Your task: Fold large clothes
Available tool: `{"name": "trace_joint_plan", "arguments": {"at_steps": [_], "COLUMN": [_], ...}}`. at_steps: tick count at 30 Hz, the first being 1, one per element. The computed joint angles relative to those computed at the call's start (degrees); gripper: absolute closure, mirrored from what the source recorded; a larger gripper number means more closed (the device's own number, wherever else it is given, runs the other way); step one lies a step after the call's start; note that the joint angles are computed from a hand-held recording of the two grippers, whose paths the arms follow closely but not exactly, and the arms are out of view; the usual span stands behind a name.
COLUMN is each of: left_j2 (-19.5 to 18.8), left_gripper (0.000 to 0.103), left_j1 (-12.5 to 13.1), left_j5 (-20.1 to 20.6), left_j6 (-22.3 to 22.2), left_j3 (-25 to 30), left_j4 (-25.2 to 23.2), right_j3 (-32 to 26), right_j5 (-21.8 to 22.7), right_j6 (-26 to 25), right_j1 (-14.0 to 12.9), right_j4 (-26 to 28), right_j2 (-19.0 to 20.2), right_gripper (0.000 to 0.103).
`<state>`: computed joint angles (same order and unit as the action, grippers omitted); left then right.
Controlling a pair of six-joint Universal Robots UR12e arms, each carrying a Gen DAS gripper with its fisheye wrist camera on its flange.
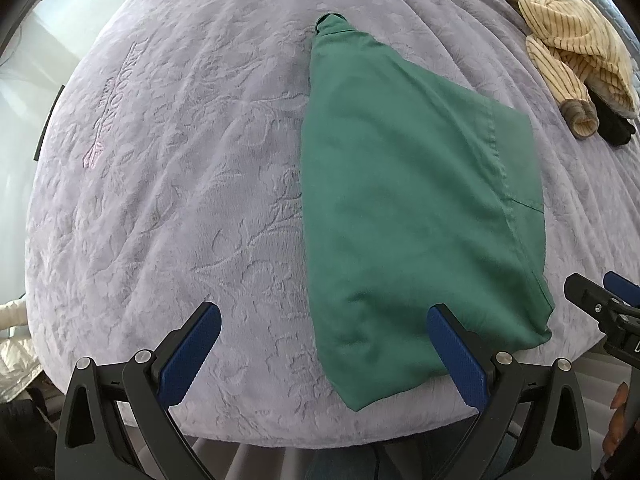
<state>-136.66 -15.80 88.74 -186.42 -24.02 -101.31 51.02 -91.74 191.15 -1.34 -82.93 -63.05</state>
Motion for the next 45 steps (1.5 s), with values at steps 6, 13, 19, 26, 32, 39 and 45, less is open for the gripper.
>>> {"name": "trace_joint_plan", "arguments": {"at_steps": [6,13,19,26,32,39,45], "left_j2": [0.05,-0.24,-0.52,-0.39,-0.42,-0.22,-0.31], "left_gripper": [0.000,0.000,0.000,0.000,0.000,0.000,0.000], "left_j1": [-0.05,-0.24,-0.10,-0.10,-0.19,-0.25,-0.39], "left_j5": [0.20,0.67,0.83,0.79,0.80,0.91,0.97], "left_j6": [0.34,0.08,0.37,0.46,0.32,0.16,0.32], "left_j3": [-0.12,0.32,0.68,0.44,0.55,0.15,0.42], "left_j4": [0.22,0.09,0.10,0.35,0.05,0.29,0.06], "right_j3": [-0.04,-0.27,-0.14,-0.34,-0.27,-0.08,0.06], "right_j5": [0.00,-0.05,-0.10,-0.06,-0.10,-0.08,0.05], "right_j6": [0.07,0.11,-0.05,-0.44,-0.35,-0.09,-0.14], "right_j1": [0.00,0.00,0.06,0.26,0.34,0.37,0.19], "right_j4": [0.10,0.31,0.39,0.76,0.82,0.76,0.87], "right_j2": [0.01,0.15,0.16,0.40,0.38,0.28,0.22], "right_gripper": [0.000,0.000,0.000,0.000,0.000,0.000,0.000]}}
